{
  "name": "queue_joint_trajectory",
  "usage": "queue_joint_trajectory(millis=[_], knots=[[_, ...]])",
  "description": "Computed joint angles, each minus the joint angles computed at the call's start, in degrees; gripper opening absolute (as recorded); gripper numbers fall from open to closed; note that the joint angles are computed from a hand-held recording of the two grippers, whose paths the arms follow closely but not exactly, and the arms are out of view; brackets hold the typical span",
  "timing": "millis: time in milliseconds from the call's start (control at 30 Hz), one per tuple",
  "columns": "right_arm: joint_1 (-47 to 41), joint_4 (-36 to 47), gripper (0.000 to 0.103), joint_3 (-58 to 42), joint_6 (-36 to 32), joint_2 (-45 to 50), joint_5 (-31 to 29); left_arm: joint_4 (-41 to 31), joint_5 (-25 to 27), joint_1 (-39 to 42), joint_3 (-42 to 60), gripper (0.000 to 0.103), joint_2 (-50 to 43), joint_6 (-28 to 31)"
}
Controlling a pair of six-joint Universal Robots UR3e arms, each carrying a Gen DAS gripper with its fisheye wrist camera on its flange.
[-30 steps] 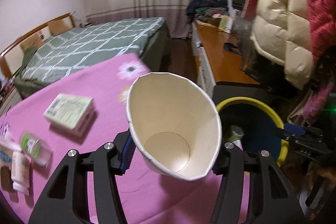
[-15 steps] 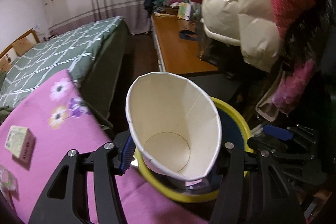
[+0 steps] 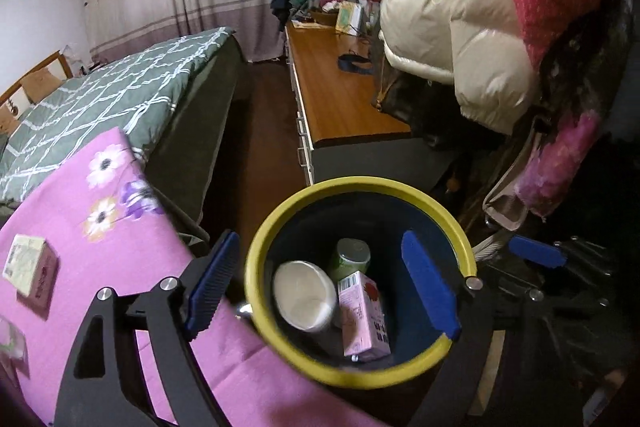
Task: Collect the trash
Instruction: 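Move both grippers back over the bedspread toward the remaining items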
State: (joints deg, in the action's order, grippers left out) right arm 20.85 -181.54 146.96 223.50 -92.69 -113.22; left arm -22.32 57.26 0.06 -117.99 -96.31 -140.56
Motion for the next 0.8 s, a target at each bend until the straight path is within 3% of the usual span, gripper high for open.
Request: queue_joint_trajectory(millis=[167,333,467,633,800], knots=[[2.0,1.3,0.053,-3.6,-0.3,1.8,-0.4,-13.3,-11.1,16.1,-6.2,0.089,15.9,8.8],[4.8,3.2,0.056,-10.6,-1.3,6.3,-0.2,-31.2,-21.3,37.8,-9.3,0.092,30.2,22.8],[7.1,5.9,0.056,-19.5,-3.5,12.1,1.1,-46.0,-25.1,53.9,-6.9,0.094,33.7,34.0],[10.9,11.3,0.056,-35.8,-7.7,21.5,3.2,-47.7,-25.2,67.3,-2.6,0.094,26.9,37.2],[14.8,20.3,0.056,-58.9,-13.2,33.7,6.3,-37.4,-24.7,76.4,0.8,0.094,16.8,33.1]])
